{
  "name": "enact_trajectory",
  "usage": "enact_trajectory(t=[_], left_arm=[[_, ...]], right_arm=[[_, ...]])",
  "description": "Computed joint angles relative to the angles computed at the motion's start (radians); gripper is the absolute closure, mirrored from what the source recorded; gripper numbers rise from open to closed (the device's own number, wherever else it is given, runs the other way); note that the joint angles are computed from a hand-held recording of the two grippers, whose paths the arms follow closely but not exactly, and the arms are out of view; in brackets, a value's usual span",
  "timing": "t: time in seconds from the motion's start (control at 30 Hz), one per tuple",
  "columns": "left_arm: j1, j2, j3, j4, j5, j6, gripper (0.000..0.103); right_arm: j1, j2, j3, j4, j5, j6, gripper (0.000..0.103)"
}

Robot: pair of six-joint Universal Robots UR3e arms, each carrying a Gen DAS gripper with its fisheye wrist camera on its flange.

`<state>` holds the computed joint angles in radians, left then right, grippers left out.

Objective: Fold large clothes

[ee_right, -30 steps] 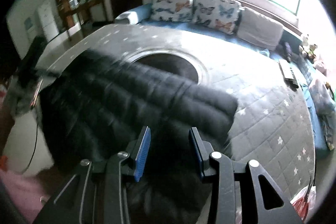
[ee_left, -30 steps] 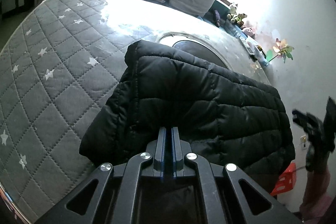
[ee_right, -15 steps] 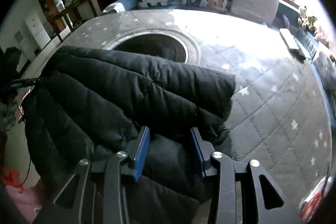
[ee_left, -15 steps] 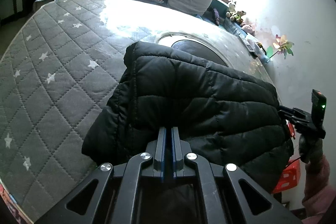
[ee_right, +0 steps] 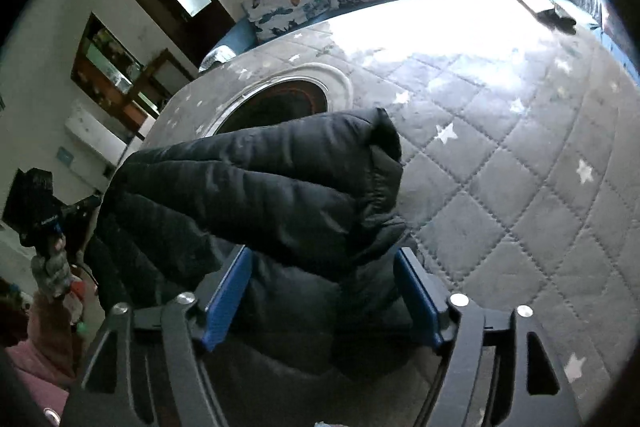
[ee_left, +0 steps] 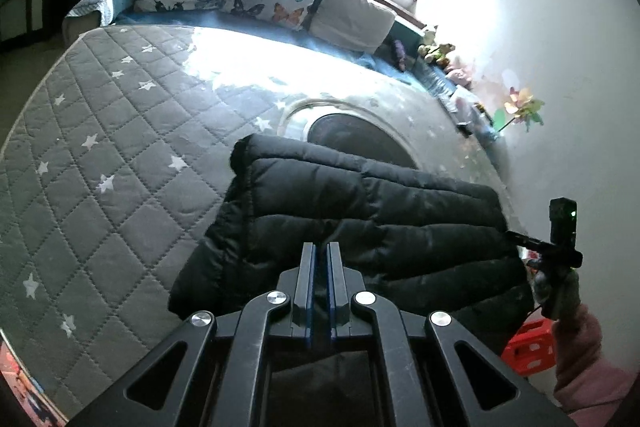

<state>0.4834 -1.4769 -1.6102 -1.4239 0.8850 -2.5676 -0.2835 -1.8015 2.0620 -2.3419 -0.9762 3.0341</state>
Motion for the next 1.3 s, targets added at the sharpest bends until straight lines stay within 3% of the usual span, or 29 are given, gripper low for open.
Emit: enact_trajectory(t=[0.03,0.17,0.4,0.6,0.8,0.93,0.97,1.0,1.03,1.1,1.23,1.3], left_arm=[[-0.008,-0.009,0.01,0.002,0.007,0.001,0.096],[-0.046,-0.041,0.02,0.081,0.066,-0.041,0.096],[-0.068,-0.116,0.057,0.124,0.083,-0.051,0.096],[0.002,-0.109,0.053,0.056,-0.041,-0.016,0.096],[-0.001,-0.115,-0.003,0.126,-0.019,-0.012,0.096],[-0.018,-0.061,-0.119,0.278,0.004,-0.019,0.095],[-0.021,-0.048,-0.143,0.305,0.008,-0.015,0.092],[-0.022,-0.036,-0.167,0.323,-0.001,0.002,0.079],[-0.021,-0.028,-0.18,0.314,-0.024,0.034,0.059],[-0.034,-0.01,-0.199,0.311,-0.04,0.072,0.035],[-0.19,0.025,-0.278,0.555,0.173,0.016,0.027],[-0.229,0.028,-0.307,0.619,0.221,0.006,0.027]], right_arm=[[-0.017,0.01,0.01,-0.009,0.015,-0.007,0.009],[-0.065,0.027,0.058,-0.034,0.085,-0.017,0.0],[-0.102,0.004,0.064,0.069,0.139,-0.049,0.0],[-0.127,-0.009,0.078,0.106,0.16,-0.067,0.0],[-0.117,0.009,0.081,0.082,0.151,-0.036,0.0],[-0.13,-0.001,0.095,0.091,0.167,-0.034,0.0],[-0.139,-0.005,0.104,0.092,0.18,-0.039,0.0],[-0.143,-0.011,0.109,0.095,0.183,-0.043,0.0],[-0.144,-0.014,0.111,0.095,0.184,-0.043,0.0],[-0.142,-0.019,0.117,0.089,0.181,-0.035,0.0],[-0.134,-0.029,0.129,0.065,0.175,-0.009,0.0],[-0.132,-0.034,0.136,0.058,0.173,-0.004,0.0]])
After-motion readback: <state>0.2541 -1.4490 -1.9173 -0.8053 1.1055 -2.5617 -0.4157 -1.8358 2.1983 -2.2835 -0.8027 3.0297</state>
